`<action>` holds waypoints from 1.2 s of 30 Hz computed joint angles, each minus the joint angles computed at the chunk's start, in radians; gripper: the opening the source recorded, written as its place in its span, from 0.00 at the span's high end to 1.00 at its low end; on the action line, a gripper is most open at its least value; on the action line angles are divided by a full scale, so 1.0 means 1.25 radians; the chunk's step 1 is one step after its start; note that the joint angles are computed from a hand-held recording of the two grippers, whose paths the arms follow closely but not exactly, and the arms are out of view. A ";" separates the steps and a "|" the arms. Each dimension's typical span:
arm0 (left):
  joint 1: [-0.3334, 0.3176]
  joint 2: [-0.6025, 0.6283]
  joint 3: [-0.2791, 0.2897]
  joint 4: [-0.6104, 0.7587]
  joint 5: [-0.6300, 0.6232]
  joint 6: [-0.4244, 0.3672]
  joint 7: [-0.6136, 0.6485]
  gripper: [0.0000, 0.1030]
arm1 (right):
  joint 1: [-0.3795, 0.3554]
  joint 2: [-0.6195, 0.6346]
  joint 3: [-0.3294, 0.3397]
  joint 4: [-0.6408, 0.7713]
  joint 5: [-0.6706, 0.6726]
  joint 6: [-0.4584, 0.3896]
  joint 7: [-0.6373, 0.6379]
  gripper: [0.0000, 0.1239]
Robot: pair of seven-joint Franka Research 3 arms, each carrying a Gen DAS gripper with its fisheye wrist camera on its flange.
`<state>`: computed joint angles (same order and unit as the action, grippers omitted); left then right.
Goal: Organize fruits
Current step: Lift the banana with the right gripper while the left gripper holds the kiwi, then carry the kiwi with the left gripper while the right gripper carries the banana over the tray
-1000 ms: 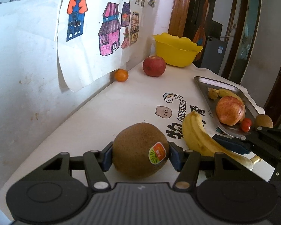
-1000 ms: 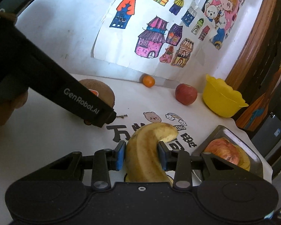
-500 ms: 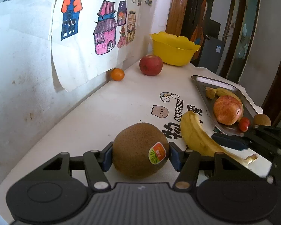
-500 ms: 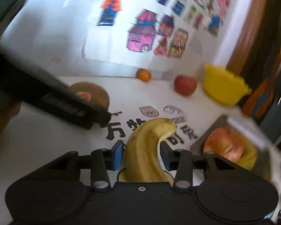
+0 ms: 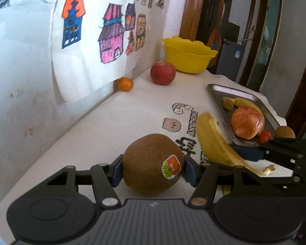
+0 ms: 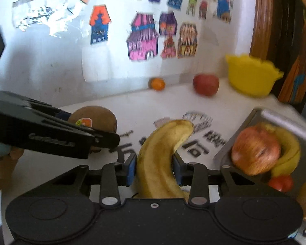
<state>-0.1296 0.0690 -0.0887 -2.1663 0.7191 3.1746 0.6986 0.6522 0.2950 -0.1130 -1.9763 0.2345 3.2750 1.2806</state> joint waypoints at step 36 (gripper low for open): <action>-0.063 0.304 -0.114 0.467 -0.185 -0.049 0.253 0.38 | -0.266 -0.184 0.130 -0.158 0.112 0.179 0.043 0.69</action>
<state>-0.2089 0.4486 -0.2316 -1.5823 0.4883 3.1137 1.0153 0.3192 0.0644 0.0496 -2.1733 0.3741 3.4984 1.3347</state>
